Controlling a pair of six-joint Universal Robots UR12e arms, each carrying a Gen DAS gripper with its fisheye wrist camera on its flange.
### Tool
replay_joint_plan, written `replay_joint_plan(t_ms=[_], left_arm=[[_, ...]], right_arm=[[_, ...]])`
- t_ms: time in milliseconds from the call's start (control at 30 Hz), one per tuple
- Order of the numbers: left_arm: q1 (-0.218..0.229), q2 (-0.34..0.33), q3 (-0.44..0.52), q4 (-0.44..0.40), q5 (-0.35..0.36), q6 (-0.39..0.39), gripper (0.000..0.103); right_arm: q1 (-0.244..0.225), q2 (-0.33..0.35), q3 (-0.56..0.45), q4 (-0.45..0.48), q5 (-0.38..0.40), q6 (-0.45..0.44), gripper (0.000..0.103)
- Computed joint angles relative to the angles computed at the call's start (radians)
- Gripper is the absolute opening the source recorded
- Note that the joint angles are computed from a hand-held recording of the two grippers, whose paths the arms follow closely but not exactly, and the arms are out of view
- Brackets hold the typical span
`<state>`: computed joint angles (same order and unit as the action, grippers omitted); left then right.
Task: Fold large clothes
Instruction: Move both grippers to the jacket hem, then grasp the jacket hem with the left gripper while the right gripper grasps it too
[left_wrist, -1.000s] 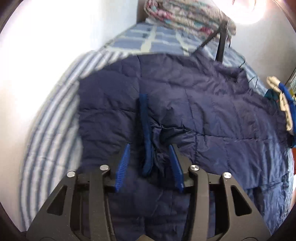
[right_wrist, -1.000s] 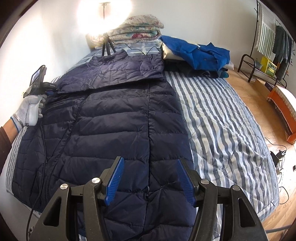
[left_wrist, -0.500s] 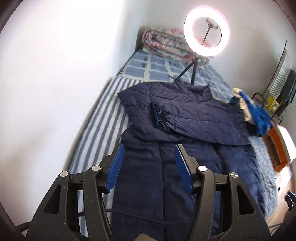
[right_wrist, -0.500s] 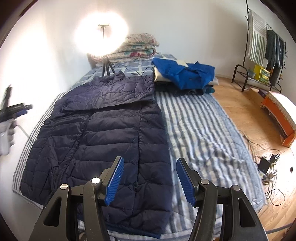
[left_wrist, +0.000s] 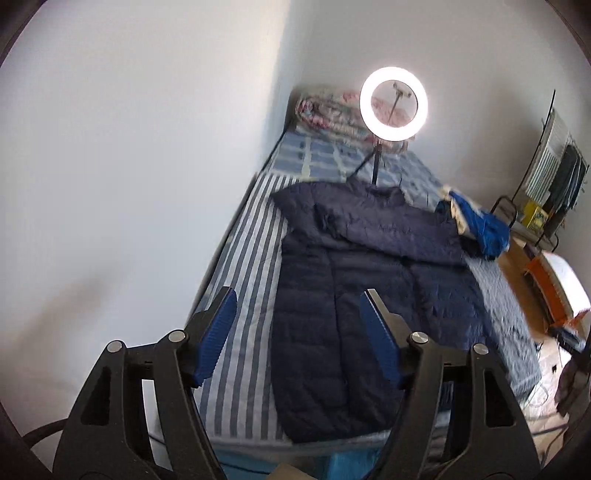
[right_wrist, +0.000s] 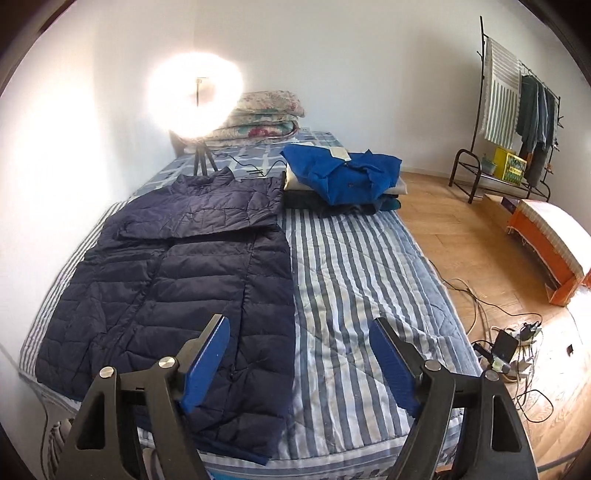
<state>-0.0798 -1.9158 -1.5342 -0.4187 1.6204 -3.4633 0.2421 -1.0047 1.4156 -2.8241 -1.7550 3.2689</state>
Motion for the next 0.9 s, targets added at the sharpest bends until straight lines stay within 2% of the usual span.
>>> replay_joint_plan(t_ms=[100, 233, 400, 533, 633, 733, 833, 900], left_arm=[[0.004, 0.012, -0.049, -0.048, -0.029, -0.034, 0.071], [0.013, 0.009, -0.106, -0.083, -0.1, -0.106, 0.071], [0.016, -0.023, -0.133, -0.106, -0.161, -0.163, 0.071], [0.034, -0.049, -0.149, -0.096, -0.249, -0.243, 0.071], [0.039, -0.064, -0.15, -0.094, -0.294, -0.253, 0.071], [0.044, -0.079, -0.15, -0.092, -0.335, -0.276, 0.071], [0.053, -0.094, -0.157, -0.065, -0.381, -0.319, 0.071], [0.052, -0.099, -0.16, -0.046, -0.381, -0.33, 0.071]], right_arm=[[-0.016, 0.001, 0.003, 0.033, 0.038, 0.004, 0.08], [-0.048, 0.009, 0.0, 0.124, 0.149, 0.015, 0.082], [-0.062, 0.034, -0.01, 0.226, 0.181, 0.0, 0.082], [-0.082, 0.047, -0.006, 0.293, 0.281, 0.039, 0.081], [-0.096, 0.054, 0.004, 0.308, 0.363, 0.063, 0.081], [-0.103, 0.062, 0.004, 0.32, 0.412, 0.074, 0.081], [-0.107, 0.073, -0.003, 0.347, 0.454, 0.081, 0.076], [-0.109, 0.078, -0.005, 0.354, 0.483, 0.083, 0.073]])
